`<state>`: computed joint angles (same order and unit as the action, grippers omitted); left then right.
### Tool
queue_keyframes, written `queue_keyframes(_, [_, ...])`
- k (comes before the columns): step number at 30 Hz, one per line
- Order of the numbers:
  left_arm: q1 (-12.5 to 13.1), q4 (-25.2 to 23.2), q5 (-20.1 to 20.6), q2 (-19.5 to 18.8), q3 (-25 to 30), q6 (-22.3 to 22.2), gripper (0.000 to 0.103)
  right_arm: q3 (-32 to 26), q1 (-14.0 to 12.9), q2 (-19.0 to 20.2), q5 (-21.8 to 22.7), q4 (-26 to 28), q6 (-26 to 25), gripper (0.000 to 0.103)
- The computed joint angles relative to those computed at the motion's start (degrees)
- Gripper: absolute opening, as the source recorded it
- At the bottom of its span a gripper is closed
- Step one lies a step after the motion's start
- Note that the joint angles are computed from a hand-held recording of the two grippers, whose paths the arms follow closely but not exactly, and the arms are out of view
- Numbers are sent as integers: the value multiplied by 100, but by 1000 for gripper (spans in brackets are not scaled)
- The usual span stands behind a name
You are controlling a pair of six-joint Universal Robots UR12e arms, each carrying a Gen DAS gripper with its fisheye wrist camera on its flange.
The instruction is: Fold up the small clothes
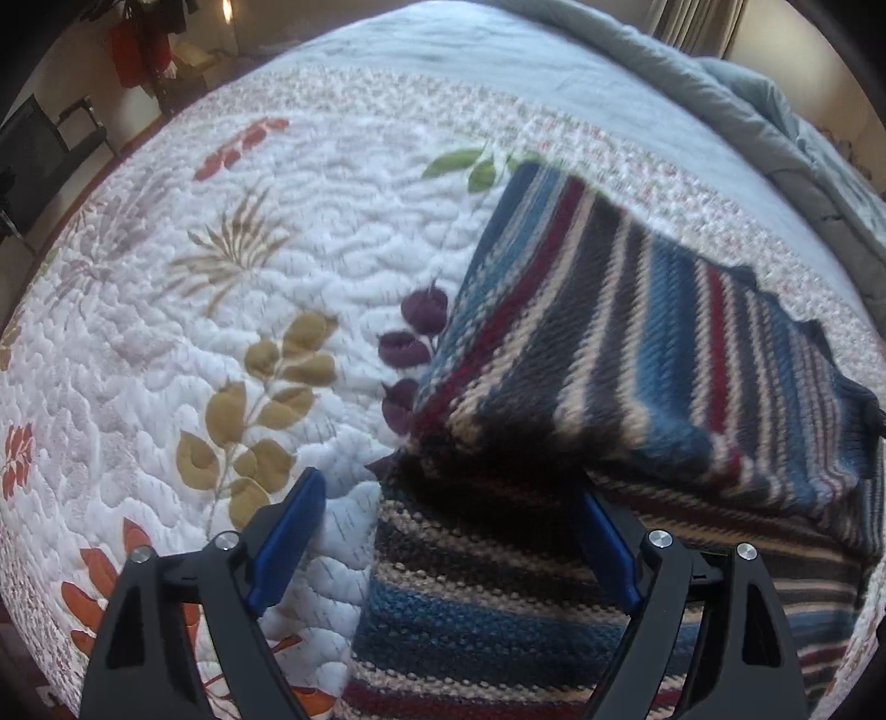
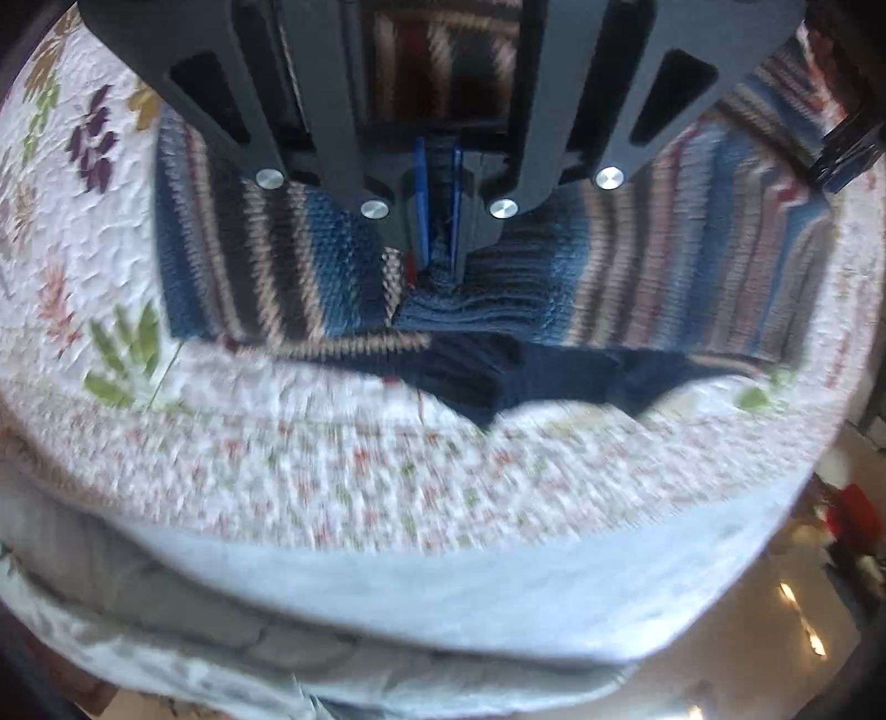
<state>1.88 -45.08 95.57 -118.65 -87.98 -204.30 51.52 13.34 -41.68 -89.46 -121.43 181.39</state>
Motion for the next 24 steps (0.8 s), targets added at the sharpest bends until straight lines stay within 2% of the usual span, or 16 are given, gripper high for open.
queue_keyframes(2, [-1, 12, 19, -5, -5, 50, 87, -9, 59, 113, -427, -50, -127, 6])
queue_keyframes(5, [0, 122, 14, 34, -34, 117, 87, 80, 94, 108, -529, -280, -161, 7])
queue_keyframes(6, [-1, 124, 26, 44, -38, 133, 87, 95, 88, 87, -458, -294, -170, 12])
queue_keyframes(8, [-9, 103, 70, 51, -37, 149, 87, 230, 13, -38, -135, -261, -119, 18])
queue_keyframes(10, [-16, 106, 49, 49, -32, 190, 87, 422, -102, -215, 394, -235, 86, 29])
queue_keyframes(11, [-23, 95, 32, 40, -11, 215, 87, 559, -188, -325, 781, -153, 221, 30])
queue_keyframes(14, [-57, 108, 0, 51, -1, 325, 87, 763, -341, -483, 1506, 212, 434, 30])
queue_keyframes(17, [-84, 166, -33, 65, -11, 414, 87, 804, -380, -530, 1688, 528, 422, 29])
queue_keyframes(21, [-117, 137, -1, 17, 30, 479, 87, 842, -429, -519, 2018, 648, 590, 30])
queue_keyframes(24, [-118, 29, 4, -30, 71, 482, 87, 861, -548, -450, 2708, 432, 994, 30])
